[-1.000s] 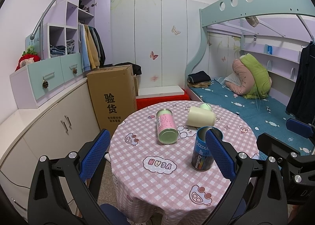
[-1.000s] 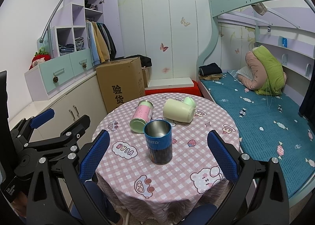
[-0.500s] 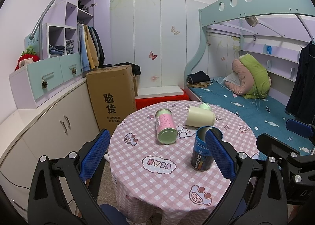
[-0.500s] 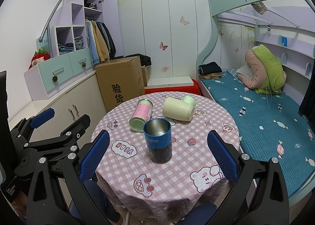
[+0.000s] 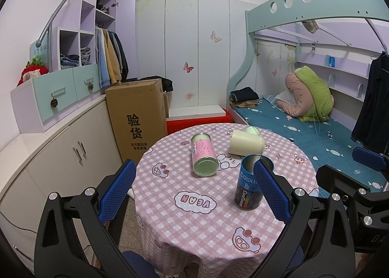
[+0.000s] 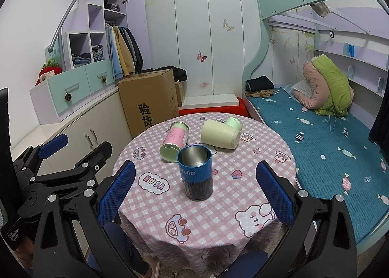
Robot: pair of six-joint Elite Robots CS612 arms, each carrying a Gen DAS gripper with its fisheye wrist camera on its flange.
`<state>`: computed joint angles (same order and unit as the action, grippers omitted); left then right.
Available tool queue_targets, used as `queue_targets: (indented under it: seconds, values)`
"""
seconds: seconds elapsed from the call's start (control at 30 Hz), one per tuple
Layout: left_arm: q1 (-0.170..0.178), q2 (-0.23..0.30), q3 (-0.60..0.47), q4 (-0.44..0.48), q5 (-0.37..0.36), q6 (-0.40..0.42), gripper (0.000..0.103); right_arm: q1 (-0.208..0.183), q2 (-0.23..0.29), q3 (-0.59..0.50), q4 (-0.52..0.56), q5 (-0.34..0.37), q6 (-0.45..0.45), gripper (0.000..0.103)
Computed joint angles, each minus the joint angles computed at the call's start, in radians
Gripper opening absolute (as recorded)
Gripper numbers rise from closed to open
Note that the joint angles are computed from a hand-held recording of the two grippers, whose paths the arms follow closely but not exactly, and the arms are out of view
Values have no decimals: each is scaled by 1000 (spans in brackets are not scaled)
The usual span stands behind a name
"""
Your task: Flip cup upright
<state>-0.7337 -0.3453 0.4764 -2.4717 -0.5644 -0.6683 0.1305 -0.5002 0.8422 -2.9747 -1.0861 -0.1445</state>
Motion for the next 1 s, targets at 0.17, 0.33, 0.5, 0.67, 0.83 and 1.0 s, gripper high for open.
queue_targets:
  seconds: [0.17, 0.33, 0.5, 0.67, 0.83, 1.0]
  values:
    - [0, 0, 1, 2, -2, -3, 97, 0, 0, 0, 3, 0, 0, 96]
    - [0, 0, 7, 2, -6, -10, 97, 0, 1, 2, 5, -2, 0, 96]
    - [0, 1, 6, 7, -8, -12, 97, 0, 2, 0, 12, -3, 0, 96]
    - [3, 13, -16, 29, -15, -21, 97, 1, 10, -20, 34, -3, 1, 96]
    - [5, 18, -26, 36, -15, -20, 97, 2, 12, -23, 36, -5, -1, 96]
    - [5, 19, -27, 39, -16, -21, 97, 2, 12, -25, 37, -8, -1, 96]
